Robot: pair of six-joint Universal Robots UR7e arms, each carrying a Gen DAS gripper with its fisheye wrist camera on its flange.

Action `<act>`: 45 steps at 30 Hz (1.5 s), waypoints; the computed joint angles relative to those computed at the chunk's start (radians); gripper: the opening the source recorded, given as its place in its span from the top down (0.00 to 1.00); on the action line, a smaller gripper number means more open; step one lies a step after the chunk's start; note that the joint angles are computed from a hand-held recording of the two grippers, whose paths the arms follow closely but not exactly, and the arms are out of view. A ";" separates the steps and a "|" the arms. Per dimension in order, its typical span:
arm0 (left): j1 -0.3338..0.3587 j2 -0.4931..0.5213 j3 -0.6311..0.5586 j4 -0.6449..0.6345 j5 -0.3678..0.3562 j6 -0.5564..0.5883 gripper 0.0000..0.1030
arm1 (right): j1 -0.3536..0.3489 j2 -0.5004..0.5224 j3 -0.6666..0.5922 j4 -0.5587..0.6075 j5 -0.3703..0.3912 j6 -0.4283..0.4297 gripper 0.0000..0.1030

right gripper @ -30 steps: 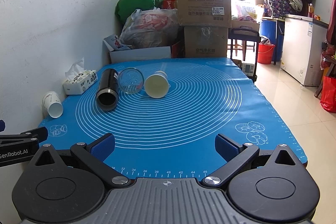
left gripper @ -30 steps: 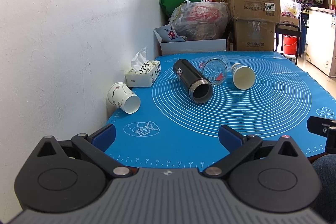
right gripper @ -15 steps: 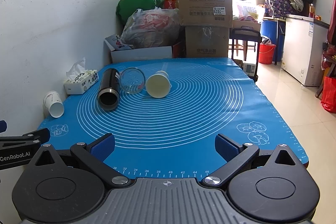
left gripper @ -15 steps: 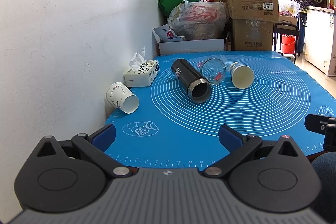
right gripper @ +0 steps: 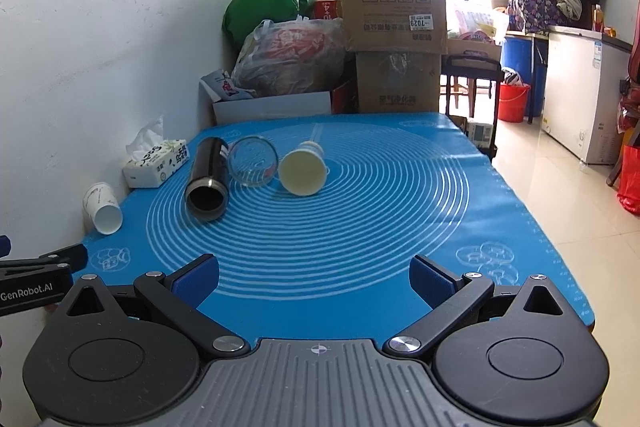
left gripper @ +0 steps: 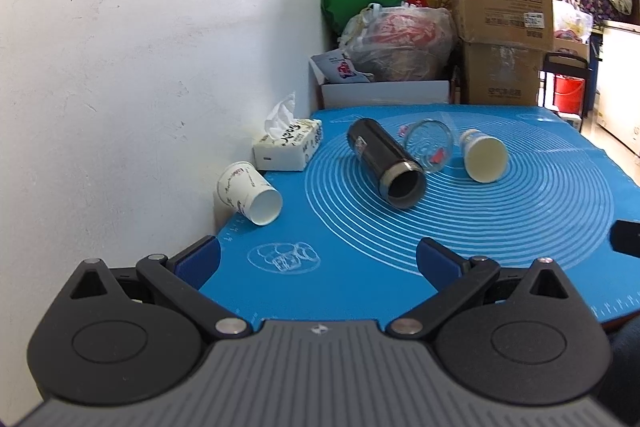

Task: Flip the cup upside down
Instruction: 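Move the left gripper to the white painted paper cup and close on it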

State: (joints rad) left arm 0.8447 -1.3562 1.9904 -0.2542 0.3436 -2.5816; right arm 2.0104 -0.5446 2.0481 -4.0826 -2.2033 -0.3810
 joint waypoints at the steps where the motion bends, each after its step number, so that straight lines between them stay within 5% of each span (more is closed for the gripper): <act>1: 0.008 0.000 -0.002 -0.029 0.001 0.030 0.00 | -0.002 -0.002 -0.008 0.008 0.000 -0.001 0.00; 7: 0.085 0.042 -0.061 -0.177 0.013 0.179 0.00 | -0.022 -0.018 -0.069 0.090 0.017 0.024 0.00; 10: 0.139 0.067 -0.078 -0.354 0.031 0.327 0.00 | -0.027 -0.013 -0.113 0.119 0.013 0.012 0.00; 14: 0.208 0.133 -0.185 -0.302 0.059 0.287 0.00 | -0.040 -0.010 -0.159 0.165 0.020 0.019 0.00; 24: 0.313 0.264 -0.367 -0.400 0.049 0.347 0.00 | -0.092 0.010 -0.273 0.312 0.052 0.041 0.00; 34: 0.398 0.365 -0.569 -0.222 0.041 0.198 0.02 | -0.120 0.036 -0.335 0.365 0.059 0.016 0.00; 37: 0.403 0.385 -0.611 -0.125 0.039 0.149 0.26 | -0.126 0.037 -0.336 0.369 0.064 0.023 0.00; 41: 0.410 0.405 -0.649 -0.031 0.037 0.076 0.41 | -0.129 0.037 -0.336 0.376 0.065 0.036 0.00; 45: 0.409 0.397 -0.638 -0.058 0.028 0.089 0.43 | -0.126 0.033 -0.327 0.363 0.062 0.028 0.00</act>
